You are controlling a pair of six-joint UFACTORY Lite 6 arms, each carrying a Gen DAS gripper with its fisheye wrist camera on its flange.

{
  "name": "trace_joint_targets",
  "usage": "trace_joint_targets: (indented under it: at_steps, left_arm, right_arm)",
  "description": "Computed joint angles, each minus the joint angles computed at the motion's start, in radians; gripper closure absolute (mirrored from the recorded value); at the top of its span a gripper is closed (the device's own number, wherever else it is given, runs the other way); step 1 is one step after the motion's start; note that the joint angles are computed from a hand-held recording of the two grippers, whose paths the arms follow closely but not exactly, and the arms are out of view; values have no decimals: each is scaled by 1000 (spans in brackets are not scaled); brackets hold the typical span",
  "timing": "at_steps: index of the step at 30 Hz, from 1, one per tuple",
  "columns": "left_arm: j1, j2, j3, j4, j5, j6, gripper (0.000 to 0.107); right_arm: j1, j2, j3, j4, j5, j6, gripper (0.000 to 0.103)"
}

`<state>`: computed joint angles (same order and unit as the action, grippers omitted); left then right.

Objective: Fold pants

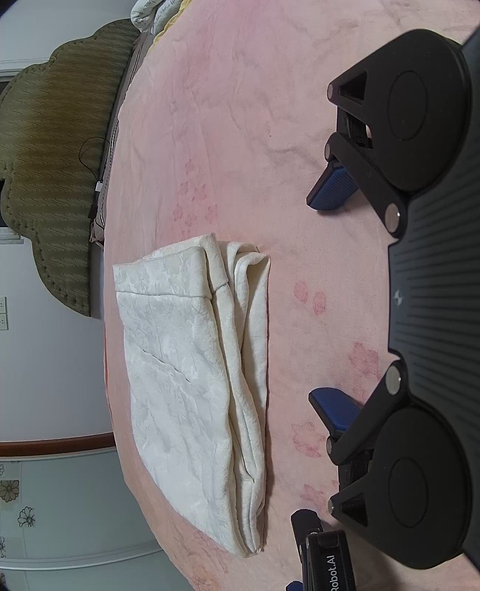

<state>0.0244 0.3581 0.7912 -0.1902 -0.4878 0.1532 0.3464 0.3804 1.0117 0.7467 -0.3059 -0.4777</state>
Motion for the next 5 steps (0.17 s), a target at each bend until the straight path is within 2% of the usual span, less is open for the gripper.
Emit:
trace_joint_targets:
  at_steps: [5]
  left_arm:
    - [4,-4,-6,11,-2,-10,4]
  right_arm:
    - [-3,-3,-4,-7,1,6,0]
